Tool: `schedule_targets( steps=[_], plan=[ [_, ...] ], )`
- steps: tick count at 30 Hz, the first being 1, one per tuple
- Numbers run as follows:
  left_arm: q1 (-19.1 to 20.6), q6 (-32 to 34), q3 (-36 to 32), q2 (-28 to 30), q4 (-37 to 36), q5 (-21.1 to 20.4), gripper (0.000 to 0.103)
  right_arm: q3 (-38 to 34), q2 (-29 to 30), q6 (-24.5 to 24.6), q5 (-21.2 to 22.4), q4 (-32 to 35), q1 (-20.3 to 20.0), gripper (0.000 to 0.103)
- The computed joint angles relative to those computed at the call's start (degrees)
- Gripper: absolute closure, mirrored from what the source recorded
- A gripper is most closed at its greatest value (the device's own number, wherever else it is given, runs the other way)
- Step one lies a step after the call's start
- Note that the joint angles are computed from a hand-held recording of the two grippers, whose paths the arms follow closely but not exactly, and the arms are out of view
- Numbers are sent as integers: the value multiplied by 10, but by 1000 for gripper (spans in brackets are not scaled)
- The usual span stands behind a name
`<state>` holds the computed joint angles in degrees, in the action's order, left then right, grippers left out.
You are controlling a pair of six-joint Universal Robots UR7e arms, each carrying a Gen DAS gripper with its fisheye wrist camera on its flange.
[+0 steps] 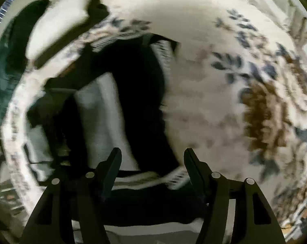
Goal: Fold small clothes
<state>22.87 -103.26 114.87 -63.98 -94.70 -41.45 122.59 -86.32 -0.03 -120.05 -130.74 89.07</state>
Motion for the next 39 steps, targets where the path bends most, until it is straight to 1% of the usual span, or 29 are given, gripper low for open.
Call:
schedule_targets(
  steps=[2, 3, 4, 7, 9, 11, 12, 13, 14, 15, 16, 19, 21, 23, 27, 29, 30, 31, 32, 33, 34, 37, 39],
  plan=[
    [-1, -66, 1, -20, 111, -19, 4, -12, 21, -8, 43, -7, 3, 35],
    [-1, -92, 6, -33, 153, -30, 4, -19, 40, -13, 60, -17, 7, 35],
    [-1, -114, 13, -47, 188, -45, 4, -22, 55, -15, 68, -30, 13, 33],
    [0, -174, 43, -93, 262, -91, 4, -45, 130, -18, 76, -69, 21, 32],
    [-1, -210, 57, -118, 305, -115, 4, -68, 178, -9, 100, -64, 15, 32],
    [-3, -244, 70, -142, 336, -135, 4, -88, 220, 2, 110, -49, 13, 32],
    [-2, -256, 74, -151, 344, -140, 4, -91, 230, 1, 112, -46, 14, 48],
    [0, -266, 79, -161, 352, -144, 4, -92, 238, -1, 105, -49, 19, 96],
    [3, -274, 81, -168, 357, -147, 4, -87, 237, -6, 80, -63, 31, 97],
    [4, -280, 83, -173, 357, -149, 4, -77, 225, -11, 76, -83, 37, 97],
    [6, -283, 88, -179, 352, -148, 4, -68, 211, -13, 80, -97, 39, 98],
    [18, -265, 92, -182, 327, -131, 4, -45, 141, 5, 65, -105, 41, 98],
    [30, -241, 90, -175, 302, -114, 4, -42, 106, 14, 39, -95, 37, 98],
    [44, -212, 89, -164, 267, -94, 4, -44, 87, 15, 10, -88, 29, 98],
    [77, -142, 84, -137, 191, -63, 4, -53, 89, 10, -44, -76, 6, 97],
    [92, -105, 78, -117, 163, -54, 4, -71, 107, 26, -57, -34, -8, 94],
    [97, -91, 76, -109, 153, -51, 4, -80, 108, 24, -62, -17, -15, 86],
    [101, -78, 75, -104, 144, -49, 4, -83, 110, 23, -71, -12, -15, 75],
    [102, -62, 78, -104, 129, -45, 4, -85, 109, 23, -81, -14, -9, 68],
    [101, -54, 82, -105, 119, -42, 4, -82, 104, 19, -81, -26, -2, 58],
    [101, -50, 85, -105, 113, -43, 4, -80, 99, 15, -71, -37, 6, 53],
    [104, -33, 103, -111, 79, -54, 4, -89, 99, -4, -40, -28, 35, 50],
    [109, -24, 112, -113, 61, -62, 4, -104, 119, -30, -16, -11, 52, 50]
  ],
)
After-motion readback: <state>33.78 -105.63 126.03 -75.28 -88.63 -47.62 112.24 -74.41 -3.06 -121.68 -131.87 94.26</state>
